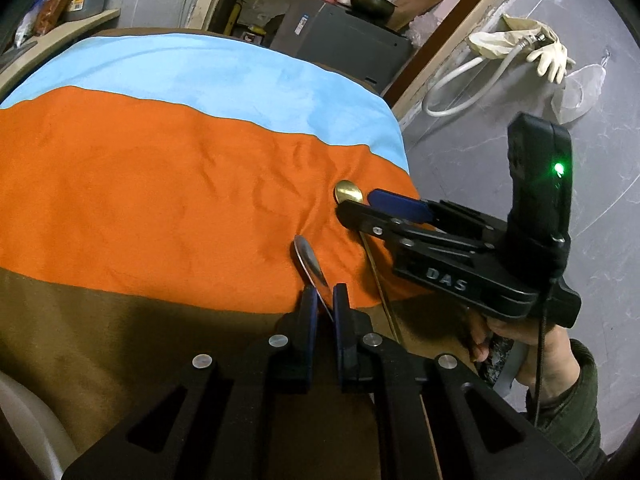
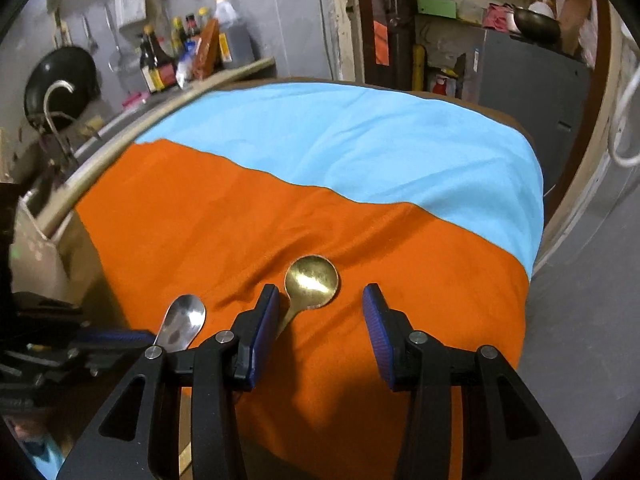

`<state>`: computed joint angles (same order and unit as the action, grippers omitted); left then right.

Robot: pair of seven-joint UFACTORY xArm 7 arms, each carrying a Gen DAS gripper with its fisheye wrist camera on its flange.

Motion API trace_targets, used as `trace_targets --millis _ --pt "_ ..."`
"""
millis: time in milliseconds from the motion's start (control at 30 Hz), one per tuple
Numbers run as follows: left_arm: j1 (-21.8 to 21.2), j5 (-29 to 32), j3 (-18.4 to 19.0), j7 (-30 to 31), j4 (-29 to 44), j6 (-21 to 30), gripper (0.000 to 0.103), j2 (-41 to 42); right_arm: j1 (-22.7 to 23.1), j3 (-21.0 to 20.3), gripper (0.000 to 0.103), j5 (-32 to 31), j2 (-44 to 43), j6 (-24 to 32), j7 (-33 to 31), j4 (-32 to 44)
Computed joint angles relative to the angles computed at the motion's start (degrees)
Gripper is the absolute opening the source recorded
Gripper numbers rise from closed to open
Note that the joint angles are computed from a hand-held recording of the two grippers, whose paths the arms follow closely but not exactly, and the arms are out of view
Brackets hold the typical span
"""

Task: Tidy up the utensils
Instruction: 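Grasp the silver spoon with the left tool while the right tool grasps the gold spoon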

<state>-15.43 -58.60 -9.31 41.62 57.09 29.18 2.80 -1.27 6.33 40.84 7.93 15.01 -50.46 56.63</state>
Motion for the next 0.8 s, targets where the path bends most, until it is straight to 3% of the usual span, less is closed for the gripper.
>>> trace_targets --millis 200,267,300,400,500,600,800 --pt "0.4 -0.7 0.3 0.1 0.2 1.4 0.004 0.0 2.1 -1.6 0.040 -12.3 0.8 -2.1 10.7 0.0" --pt "0.5 -0.9 0.4 0.5 -0.2 1.7 0.004 -0.6 1.3 -0.9 0.031 -12.3 0.5 -2.1 10.9 -0.2" --pt "0.5 -1.1 0.4 0.8 -0.6 1.7 0.004 -1.0 0.8 -0.5 0.026 -11.5 0.4 -2.0 10.4 -0.3" --pt "0.2 -0.3 0.5 1.2 -1.7 1.1 0.000 -2.2 -0.2 0.7 0.026 -8.0 -0.3 -2.4 7.7 -1.1" --pt "-0.2 -0.5 1.0 2.2 -2.6 1.5 0.000 -3.1 -1.9 2.1 0.026 3.0 -2.2 -0.6 -0.2 -2.3" --pt "0.5 -2.4 1.9 2.7 -1.2 6.4 0.000 -2.1 -1.0 0.8 0.026 10.4 -5.0 0.1 -5.7 -4.7" --pt "0.6 -0.1 1.4 0.2 -0.3 5.7 0.000 -1.4 2.0 -3.5 0.026 15.4 -8.2 -0.1 -11.3 -8.5"
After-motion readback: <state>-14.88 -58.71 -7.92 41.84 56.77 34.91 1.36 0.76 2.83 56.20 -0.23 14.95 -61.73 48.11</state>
